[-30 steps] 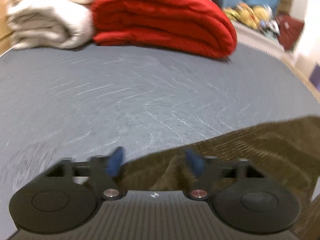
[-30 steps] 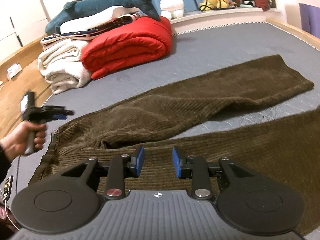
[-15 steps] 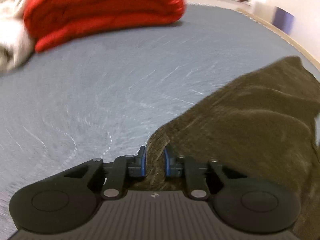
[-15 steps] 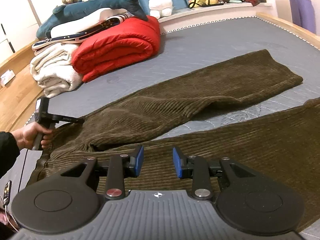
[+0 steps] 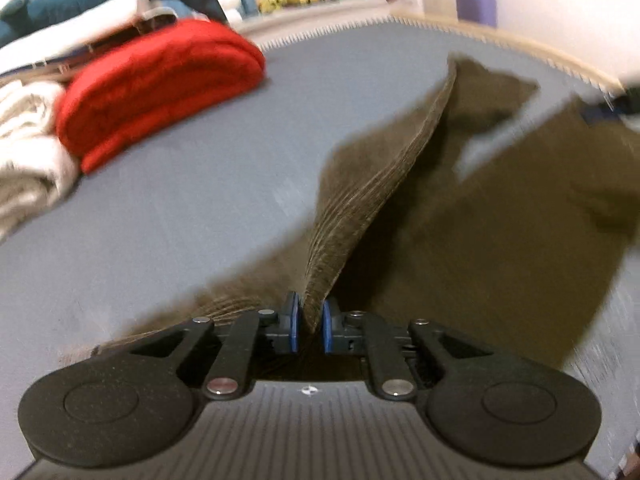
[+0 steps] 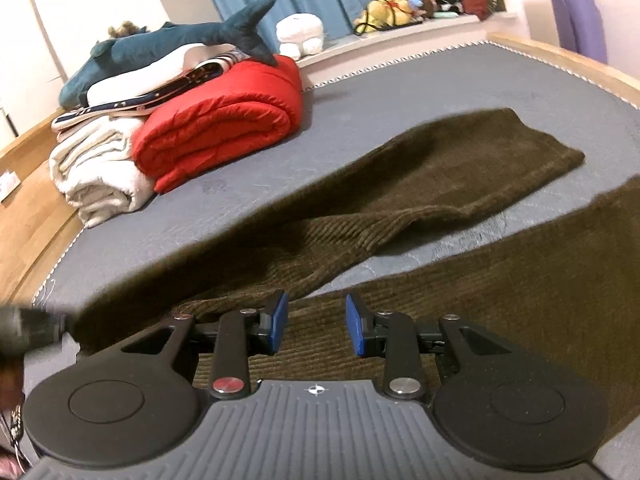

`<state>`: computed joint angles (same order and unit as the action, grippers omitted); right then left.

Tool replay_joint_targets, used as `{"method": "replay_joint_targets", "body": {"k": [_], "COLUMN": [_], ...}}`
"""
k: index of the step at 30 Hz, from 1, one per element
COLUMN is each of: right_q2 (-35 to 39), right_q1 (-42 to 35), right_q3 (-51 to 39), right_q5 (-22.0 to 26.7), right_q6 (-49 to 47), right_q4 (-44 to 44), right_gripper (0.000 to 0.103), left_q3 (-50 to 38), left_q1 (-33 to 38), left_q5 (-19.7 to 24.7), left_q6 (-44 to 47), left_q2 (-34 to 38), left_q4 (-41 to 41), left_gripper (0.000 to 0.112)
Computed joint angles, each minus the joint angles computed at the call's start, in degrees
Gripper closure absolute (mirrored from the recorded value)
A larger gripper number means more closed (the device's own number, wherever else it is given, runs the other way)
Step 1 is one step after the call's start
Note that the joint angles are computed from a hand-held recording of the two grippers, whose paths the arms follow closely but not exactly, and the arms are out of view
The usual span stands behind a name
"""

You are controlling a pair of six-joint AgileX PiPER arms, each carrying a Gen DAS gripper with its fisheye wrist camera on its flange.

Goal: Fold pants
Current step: 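Fold the waistband over the legs with the left gripper while the right gripper pinches a leg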

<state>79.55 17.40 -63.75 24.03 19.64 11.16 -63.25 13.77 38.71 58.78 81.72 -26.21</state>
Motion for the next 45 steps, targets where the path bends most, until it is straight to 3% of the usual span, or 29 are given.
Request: {"method": "replay_joint_targets", "body": {"k": [2,5,6,8,13,16,23,25,27,29,34,36,37,38,42,45], "right_q2": [-0.2,-0.2,-0.1,-0.1,-1.0,-0.7,0.8,1.1,1.5,1.7,1.4,0.4,0.3,0.7,8.3,20.4], "right_q1": [0.6,1.9,1.9,1.2,0.3,0.3,0.0,0.1,0.3,0.7,1.3,-0.2,-1.7,-3.5,-11.6,-17.6], "right_q3": [0.7,1.5,1.7,2.2,3.9,4.3,4.5,4.2,3.9,3.7,3.3,3.3,2.5,1.4,-8.6,-21.9], "right_q5": [-0.3,-0.3,-0.1,0.4,0.1,0.1,-0.1,-0.2,-0.4,-0.8,-2.3,-3.2,-3.3,-3.2,-3.0,1.1], "right_q6": [1.9,5.7,6.3,5.5,5.1,6.3,5.4,5.9,6.5,8.3,19.2,22.2,20.8,18.3,7.5,-1.5], "right_q4": [-1.6,-6.8,-7.6,-6.4,-6.2,-7.7,-7.4,-7.6,-7.9,-9.4,-18.4,-20.6,-19.1,-16.4,-8.7,-0.1], "right_gripper": [0.069,0.069,0.069,0.069,0.069,0.07,0.069,0.069,0.069,0.069,0.07,0.082,0.091,0.092,0.091,0.088], "left_q3": [7.3,7.0,5.5,2.6,-4.6,-10.0,-12.6,-12.9,-11.8,-10.4,-10.0,-10.5,-10.8,-11.3,-11.8,-12.3], "left_q1": [-1.0,0.6,3.3,8.9,17.4,17.1,18.6,17.9,16.2,14.2,11.4,11.1,10.7,10.2,9.9,10.6], "left_q5": [-3.1,1.0,3.5,9.1,23.6,26.7,20.0,17.8,14.8,11.8,9.1,9.6,10.0,10.2,9.9,10.8], "left_q6": [-1.0,-4.5,-3.2,-4.0,-15.7,-27.8,-36.6,-37.8,-39.5,-40.4,-44.0,-44.2,-44.8,-45.5,-45.1,-44.8], "left_q2": [-3.4,-5.4,-5.5,-5.4,4.4,13.0,18.1,18.3,16.6,15.2,12.4,12.4,12.3,12.5,13.0,13.4], "left_q4": [1.6,0.3,-4.2,-11.9,-17.9,-14.1,-15.0,-14.0,-10.6,-7.7,-2.7,-1.4,-0.6,0.1,0.5,-0.2], "left_gripper": [0.097,0.092,0.075,0.056,0.054,0.054,0.052,0.059,0.087,0.095,0.099,0.099,0.099,0.099,0.099,0.099]}}
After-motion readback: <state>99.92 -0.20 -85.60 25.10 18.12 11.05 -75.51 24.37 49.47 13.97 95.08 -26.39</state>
